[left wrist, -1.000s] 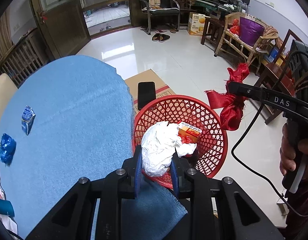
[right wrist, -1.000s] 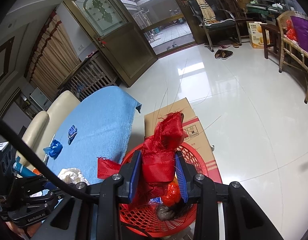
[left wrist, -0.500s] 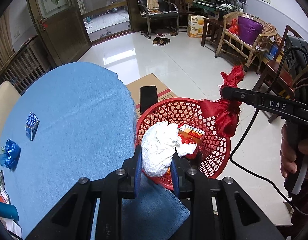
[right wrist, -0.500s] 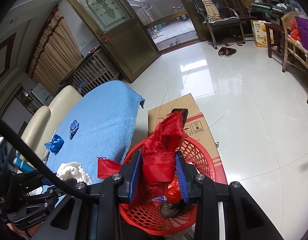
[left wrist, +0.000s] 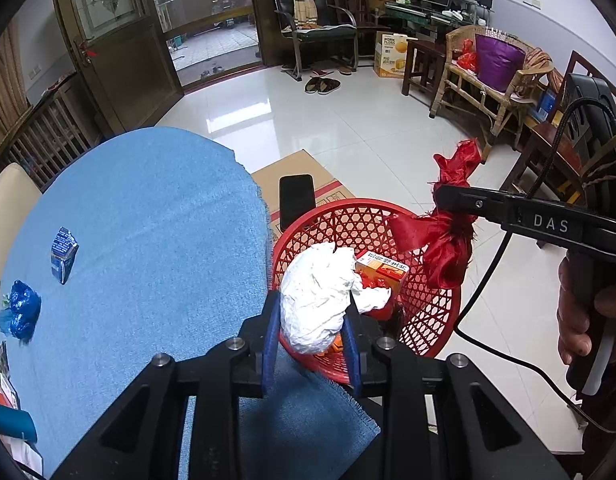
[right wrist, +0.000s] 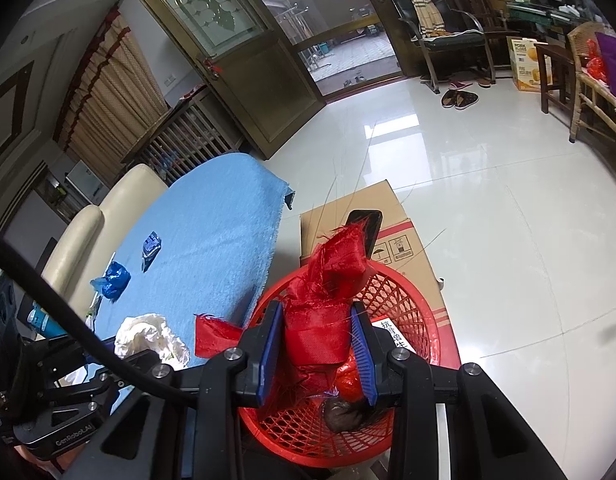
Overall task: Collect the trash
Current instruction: 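Open both grippers to drop the red bag and tissue into the basket, then move both grippers back over the table toward the blue wrapper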
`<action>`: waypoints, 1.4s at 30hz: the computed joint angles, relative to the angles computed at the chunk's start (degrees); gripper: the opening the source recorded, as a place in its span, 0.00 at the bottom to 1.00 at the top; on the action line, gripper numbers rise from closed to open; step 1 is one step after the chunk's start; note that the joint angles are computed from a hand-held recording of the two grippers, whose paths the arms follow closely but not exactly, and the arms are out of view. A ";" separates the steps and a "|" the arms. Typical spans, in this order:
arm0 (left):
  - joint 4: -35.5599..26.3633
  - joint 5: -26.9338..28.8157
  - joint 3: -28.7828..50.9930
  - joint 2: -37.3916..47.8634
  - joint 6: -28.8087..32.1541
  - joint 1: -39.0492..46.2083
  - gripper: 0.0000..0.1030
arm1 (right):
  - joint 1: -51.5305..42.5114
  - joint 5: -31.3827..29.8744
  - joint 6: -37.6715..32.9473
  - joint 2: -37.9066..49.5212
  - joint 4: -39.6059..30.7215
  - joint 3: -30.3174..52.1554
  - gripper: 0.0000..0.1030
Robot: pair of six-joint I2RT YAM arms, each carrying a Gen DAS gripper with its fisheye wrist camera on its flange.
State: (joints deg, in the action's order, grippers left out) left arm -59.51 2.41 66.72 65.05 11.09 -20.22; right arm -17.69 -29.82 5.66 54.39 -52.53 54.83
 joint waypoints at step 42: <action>3.19 7.64 -3.90 -7.51 11.06 29.83 0.65 | 10.15 3.28 4.11 -2.18 3.39 1.17 0.62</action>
